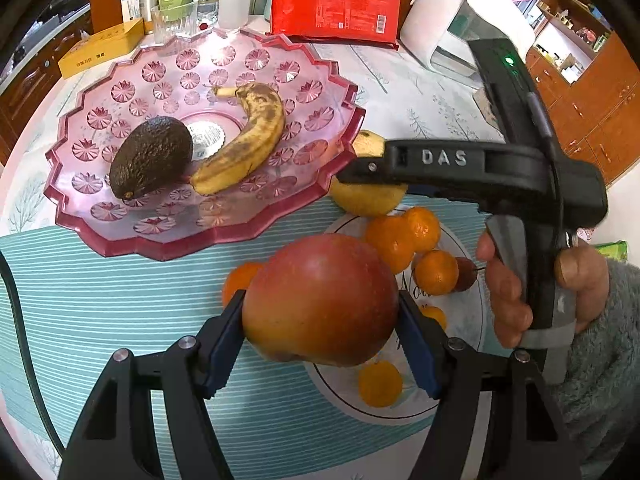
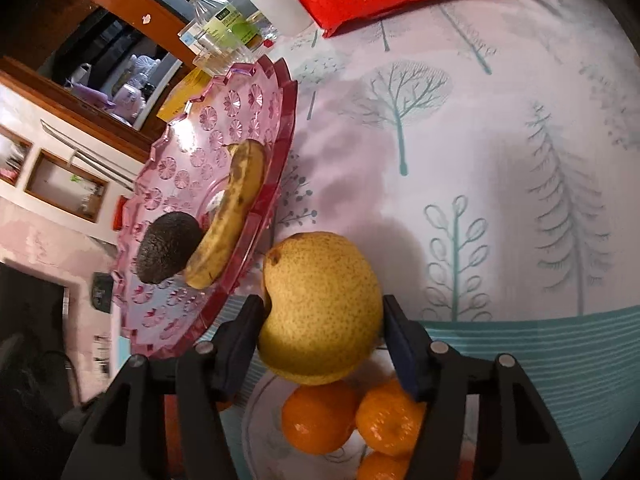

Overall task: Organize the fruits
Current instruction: 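Grasp the red apple with the left gripper while the right gripper grasps the pear, then carry the apple and pear into the pink bowl with both grippers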

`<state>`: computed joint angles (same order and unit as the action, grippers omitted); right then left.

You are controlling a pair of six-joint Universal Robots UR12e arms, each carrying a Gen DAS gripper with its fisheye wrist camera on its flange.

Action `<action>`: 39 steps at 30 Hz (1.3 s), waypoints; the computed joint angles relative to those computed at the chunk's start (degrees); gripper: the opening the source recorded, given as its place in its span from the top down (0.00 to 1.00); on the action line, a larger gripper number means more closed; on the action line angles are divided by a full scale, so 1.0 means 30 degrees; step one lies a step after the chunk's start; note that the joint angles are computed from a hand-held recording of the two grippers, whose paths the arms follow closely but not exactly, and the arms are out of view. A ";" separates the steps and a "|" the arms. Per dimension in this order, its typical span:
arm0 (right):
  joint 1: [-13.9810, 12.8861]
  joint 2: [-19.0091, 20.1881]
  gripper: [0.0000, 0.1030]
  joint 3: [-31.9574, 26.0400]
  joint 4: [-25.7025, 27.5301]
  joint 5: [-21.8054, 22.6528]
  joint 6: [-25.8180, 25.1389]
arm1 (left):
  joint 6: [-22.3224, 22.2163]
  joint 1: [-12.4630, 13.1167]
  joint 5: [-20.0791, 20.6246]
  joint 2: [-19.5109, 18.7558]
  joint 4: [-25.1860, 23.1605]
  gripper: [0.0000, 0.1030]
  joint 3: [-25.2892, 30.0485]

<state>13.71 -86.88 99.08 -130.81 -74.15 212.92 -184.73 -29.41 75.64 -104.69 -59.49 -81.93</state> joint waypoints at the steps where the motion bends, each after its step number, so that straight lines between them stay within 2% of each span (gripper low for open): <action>1: 0.0045 -0.0134 0.42 0.0053 -0.0035 -0.0263 0.0184 | -0.0001 0.0011 0.0008 0.0009 0.0032 0.32 -0.0016; 13: 0.0749 -0.1336 0.43 -0.0161 -0.0020 -0.3416 0.0818 | 0.0291 0.0322 0.0142 0.0373 0.0238 0.32 0.0460; 20: 0.1530 -0.1543 0.43 -0.1145 -0.0063 -0.4827 0.0990 | 0.0087 0.0999 -0.0091 0.0670 0.0223 0.32 0.1108; 22: 0.1769 -0.1481 0.43 -0.1643 0.0035 -0.5217 0.0887 | 0.0187 0.1162 0.0269 0.0710 0.0302 0.32 0.1400; 29: 0.2434 -0.0679 0.44 -0.3854 0.0363 -0.6204 -0.0334 | 0.0822 0.1884 0.1529 0.0590 0.0746 0.32 0.2743; 33: 0.2567 0.0155 0.44 -0.5134 0.0564 -0.6086 -0.0774 | 0.0662 0.2244 0.2013 0.0126 0.0479 0.32 0.3730; 39: 0.2487 0.1709 0.44 -0.6750 0.1357 -0.5563 -0.0431 | 0.0267 0.2663 0.2003 -0.1065 -0.0085 0.32 0.5119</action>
<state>21.17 -81.76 78.83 -126.74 -90.84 211.62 -183.93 -21.42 81.65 -107.88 -59.74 -66.57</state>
